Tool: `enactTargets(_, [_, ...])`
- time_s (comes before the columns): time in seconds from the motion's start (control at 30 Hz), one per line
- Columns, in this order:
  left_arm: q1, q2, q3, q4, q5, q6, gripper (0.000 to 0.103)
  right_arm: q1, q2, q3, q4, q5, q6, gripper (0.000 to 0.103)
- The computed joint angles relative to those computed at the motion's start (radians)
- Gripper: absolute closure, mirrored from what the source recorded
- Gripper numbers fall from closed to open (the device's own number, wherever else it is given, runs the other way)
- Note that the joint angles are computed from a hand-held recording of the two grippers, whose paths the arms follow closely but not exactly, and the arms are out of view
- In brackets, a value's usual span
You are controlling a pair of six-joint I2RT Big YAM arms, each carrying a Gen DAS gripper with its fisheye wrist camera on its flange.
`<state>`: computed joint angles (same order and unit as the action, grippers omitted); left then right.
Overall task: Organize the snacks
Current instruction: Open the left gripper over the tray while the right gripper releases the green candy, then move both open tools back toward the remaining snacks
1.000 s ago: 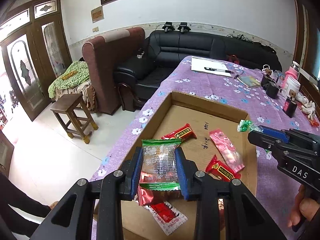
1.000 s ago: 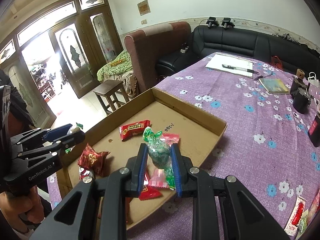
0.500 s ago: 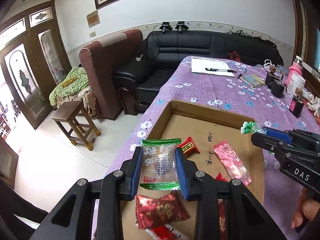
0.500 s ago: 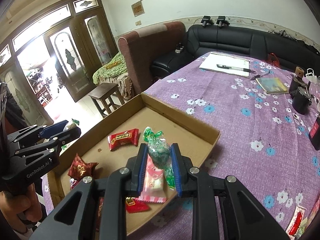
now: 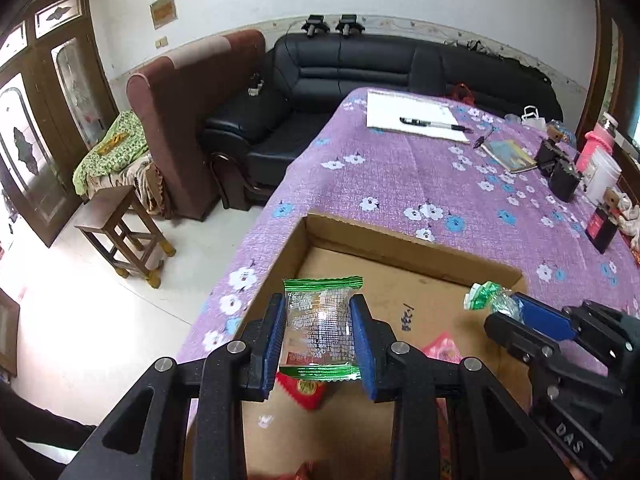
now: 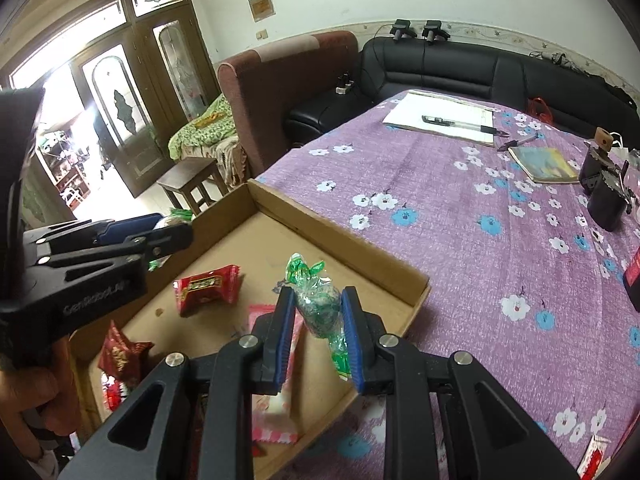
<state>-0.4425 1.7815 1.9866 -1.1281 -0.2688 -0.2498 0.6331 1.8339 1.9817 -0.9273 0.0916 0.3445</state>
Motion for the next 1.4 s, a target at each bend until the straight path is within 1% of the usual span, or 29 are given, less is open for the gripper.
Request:
enactTargets(0.17, [-0.006,0.048,0.051,-0.026,-0.014,0.008,0.068,-0.003,0.020,0.019,-0.014,-0.002,0.000,0.080])
enactTargets(0.2, [-0.009,0.054,0.057,-0.032,-0.024,0.009,0.068,-0.003,0.020,0.019,-0.014,-0.002,-0.001,0.077])
enactTargets(0.23, [-0.009,0.056,0.058,-0.032,-0.029,0.011,0.068,-0.005,0.019,0.016,-0.012,-0.003,0.002,0.069])
enactTargets(0.27, [-0.012,0.058,0.057,-0.031,-0.039,0.014,0.067,-0.006,0.015,0.009,-0.006,-0.003,0.006,0.066])
enactTargets(0.33, [-0.018,0.057,0.055,-0.029,-0.066,0.018,0.051,-0.007,0.006,-0.003,0.003,0.012,0.008,0.057])
enactTargets(0.37, [-0.021,0.052,0.048,-0.022,-0.084,0.021,0.037,-0.009,0.002,-0.008,0.007,0.013,0.009,0.057])
enactTargets(0.4, [-0.025,0.045,0.038,-0.012,-0.105,0.025,0.028,-0.011,-0.003,-0.013,0.010,0.010,0.012,0.057])
enactTargets(0.47, [-0.033,0.023,0.012,0.019,-0.148,0.031,0.022,-0.013,-0.018,-0.027,0.017,0.012,0.014,0.057])
enactTargets(0.53, [-0.040,0.011,0.002,0.027,-0.183,0.032,0.016,-0.014,-0.034,-0.044,0.028,0.015,0.017,0.057])
enactTargets(0.6, [-0.045,-0.011,-0.021,0.049,-0.200,0.032,0.014,-0.015,-0.059,-0.069,0.040,0.018,0.026,0.056])
enactTargets(0.67, [-0.047,-0.022,-0.029,0.055,-0.196,0.028,0.011,-0.014,-0.084,-0.095,0.052,0.025,0.031,0.054])
enactTargets(0.7, [-0.050,-0.026,-0.032,0.054,-0.197,0.025,0.011,-0.014,-0.095,-0.105,0.055,0.030,0.033,0.046])
enactTargets(0.73, [-0.056,-0.033,-0.040,0.058,-0.201,0.029,0.011,-0.014,-0.106,-0.116,0.056,0.034,0.037,0.041])
enactTargets(0.83, [-0.075,-0.059,-0.064,0.073,-0.210,0.036,0.011,-0.011,-0.149,-0.158,0.074,0.046,0.039,0.041])
enactTargets(0.9, [-0.086,-0.086,-0.094,0.102,-0.197,0.040,0.011,-0.009,-0.187,-0.197,0.090,0.055,0.039,0.041])
enactTargets(1.03, [-0.123,-0.141,-0.145,0.145,-0.169,0.029,0.011,-0.004,-0.288,-0.300,0.122,0.093,0.047,0.041])
enactTargets(1.1, [-0.146,-0.158,-0.159,0.156,-0.175,0.029,0.011,-0.005,-0.339,-0.351,0.129,0.119,0.053,0.041])
enactTargets(1.23, [-0.207,-0.187,-0.183,0.178,-0.170,0.029,0.011,-0.015,-0.450,-0.466,0.135,0.159,0.093,0.041])
enactTargets(1.4, [-0.272,-0.194,-0.187,0.179,-0.171,0.018,0.011,-0.041,-0.573,-0.593,0.124,0.190,0.152,0.041])
